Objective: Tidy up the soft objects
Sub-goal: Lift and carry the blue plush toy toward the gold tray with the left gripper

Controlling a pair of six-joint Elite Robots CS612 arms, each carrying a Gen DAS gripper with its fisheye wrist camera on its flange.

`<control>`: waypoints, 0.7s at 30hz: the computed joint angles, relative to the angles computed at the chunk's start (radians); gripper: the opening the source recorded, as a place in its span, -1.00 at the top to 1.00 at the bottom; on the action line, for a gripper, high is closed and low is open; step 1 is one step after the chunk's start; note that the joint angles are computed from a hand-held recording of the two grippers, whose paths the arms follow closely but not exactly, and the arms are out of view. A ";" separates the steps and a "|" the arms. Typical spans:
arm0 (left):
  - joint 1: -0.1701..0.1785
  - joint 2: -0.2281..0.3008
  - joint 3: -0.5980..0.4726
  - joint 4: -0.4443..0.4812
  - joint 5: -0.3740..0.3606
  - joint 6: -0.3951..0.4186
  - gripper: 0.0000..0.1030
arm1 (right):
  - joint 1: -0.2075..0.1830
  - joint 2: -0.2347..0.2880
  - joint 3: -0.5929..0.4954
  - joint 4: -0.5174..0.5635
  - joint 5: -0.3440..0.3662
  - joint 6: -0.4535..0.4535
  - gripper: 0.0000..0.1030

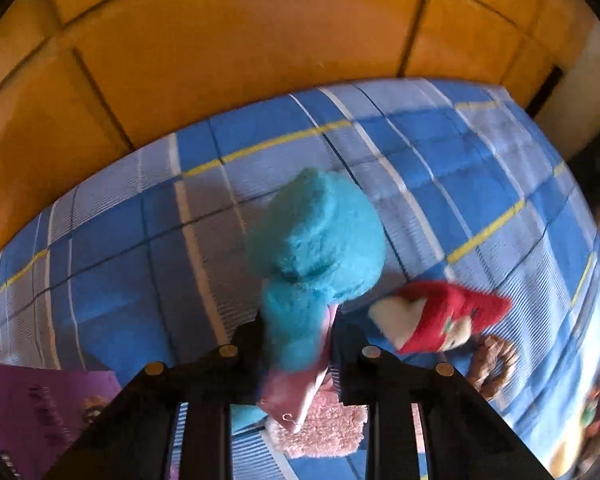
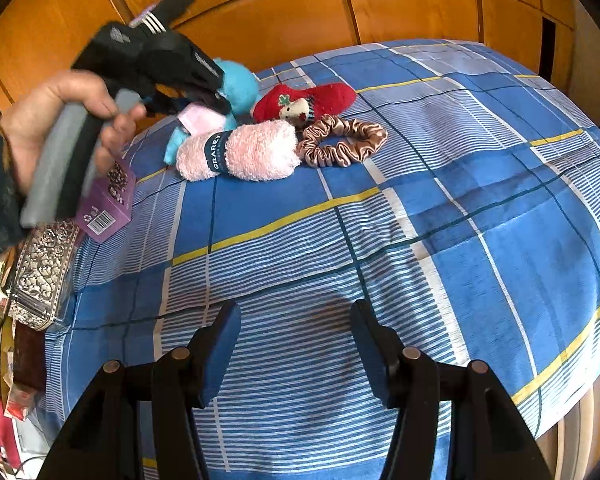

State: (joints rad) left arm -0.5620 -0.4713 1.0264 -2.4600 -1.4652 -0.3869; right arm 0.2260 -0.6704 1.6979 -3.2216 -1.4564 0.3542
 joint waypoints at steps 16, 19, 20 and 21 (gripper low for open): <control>0.047 -0.135 0.136 -0.260 0.044 -0.137 0.55 | 0.015 -0.005 -0.003 0.025 -0.047 -0.045 -0.12; 0.065 -0.170 0.186 -0.310 0.063 -0.179 0.54 | 0.018 -0.005 -0.005 0.032 -0.058 -0.056 -0.12; 0.072 -0.184 0.207 -0.331 0.070 -0.194 0.54 | 0.019 -0.005 -0.005 0.033 -0.063 -0.059 -0.12; 0.081 -0.203 0.235 -0.361 0.076 -0.213 0.54 | 0.021 -0.005 -0.006 0.035 -0.069 -0.064 -0.12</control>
